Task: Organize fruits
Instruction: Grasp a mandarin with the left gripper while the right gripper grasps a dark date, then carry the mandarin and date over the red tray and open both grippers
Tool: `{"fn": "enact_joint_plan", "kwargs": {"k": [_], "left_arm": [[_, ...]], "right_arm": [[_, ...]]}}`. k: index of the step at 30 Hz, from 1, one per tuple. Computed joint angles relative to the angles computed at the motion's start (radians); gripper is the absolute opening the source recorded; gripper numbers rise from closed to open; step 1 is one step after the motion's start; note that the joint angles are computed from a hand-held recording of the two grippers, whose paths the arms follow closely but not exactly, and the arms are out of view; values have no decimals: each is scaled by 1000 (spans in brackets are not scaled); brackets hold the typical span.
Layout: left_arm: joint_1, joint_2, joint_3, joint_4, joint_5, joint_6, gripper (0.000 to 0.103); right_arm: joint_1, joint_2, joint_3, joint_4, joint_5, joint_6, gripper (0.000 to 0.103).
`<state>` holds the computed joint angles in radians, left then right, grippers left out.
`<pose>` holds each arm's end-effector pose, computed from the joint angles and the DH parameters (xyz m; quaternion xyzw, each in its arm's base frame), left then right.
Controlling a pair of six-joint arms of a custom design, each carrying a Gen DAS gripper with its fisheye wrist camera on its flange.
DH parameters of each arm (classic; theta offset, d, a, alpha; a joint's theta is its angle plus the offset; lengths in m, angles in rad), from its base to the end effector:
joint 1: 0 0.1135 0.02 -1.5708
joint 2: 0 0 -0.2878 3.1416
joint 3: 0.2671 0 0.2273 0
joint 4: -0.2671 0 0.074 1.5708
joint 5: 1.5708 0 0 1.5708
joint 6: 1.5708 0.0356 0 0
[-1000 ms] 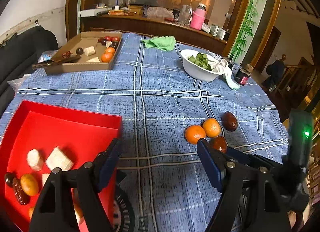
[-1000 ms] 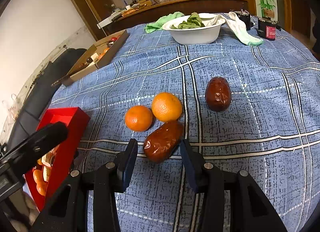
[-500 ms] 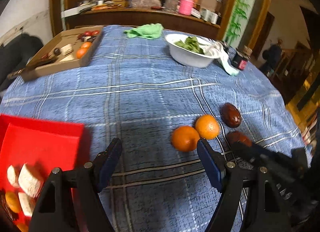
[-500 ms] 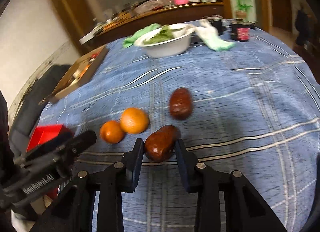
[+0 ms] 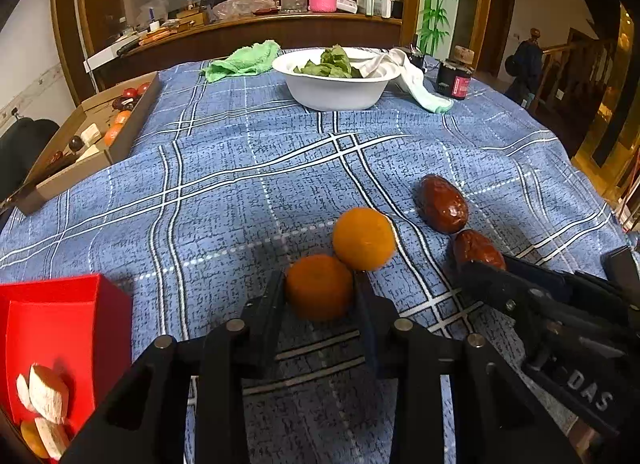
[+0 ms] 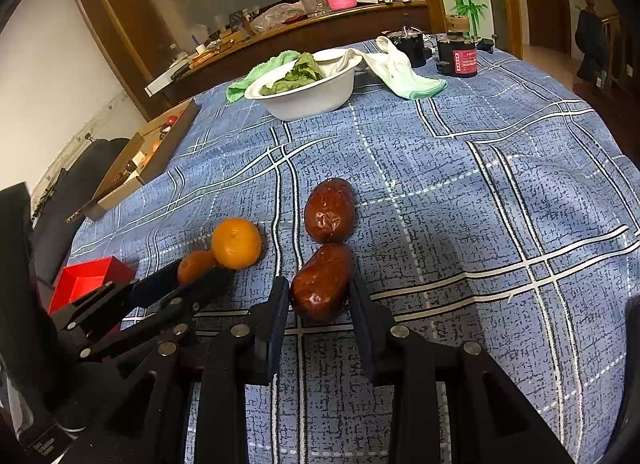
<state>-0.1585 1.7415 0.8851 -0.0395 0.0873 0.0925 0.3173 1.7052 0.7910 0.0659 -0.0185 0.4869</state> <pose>0.3217 -0.0546 0.1853 0.1323 0.9335 -0.0521 0.3292 0.2966 0.0981 0.1795 0.0760 0.9323 0.1463 0.3219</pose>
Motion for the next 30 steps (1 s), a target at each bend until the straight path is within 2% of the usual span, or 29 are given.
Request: {"fn": "enact_joint_plan", "kwargs": {"k": [5,11,17,20,24,30], "left_arm": [[26,-118,-69,-7,40,-28,32],[102,-330,-184,-41,92,-52,32],[353,-485,-247,-134,226,-20,33],[508,-502,-262,-154,275,32,33],[692,-455,-247,-159,345,74,33],[847,-427,-228,-148,405,124,33]], "right_arm": [[4,-10,-9,13,16,-3,33],[31,-28,-29,42,53,-18,32],[99,-74,-60,69,156,-39,32],[132,-102,-65,44,176,-26,32],[206,-133,-64,2,167,8,32],[358,-104,36,-77,158,27,33]]}}
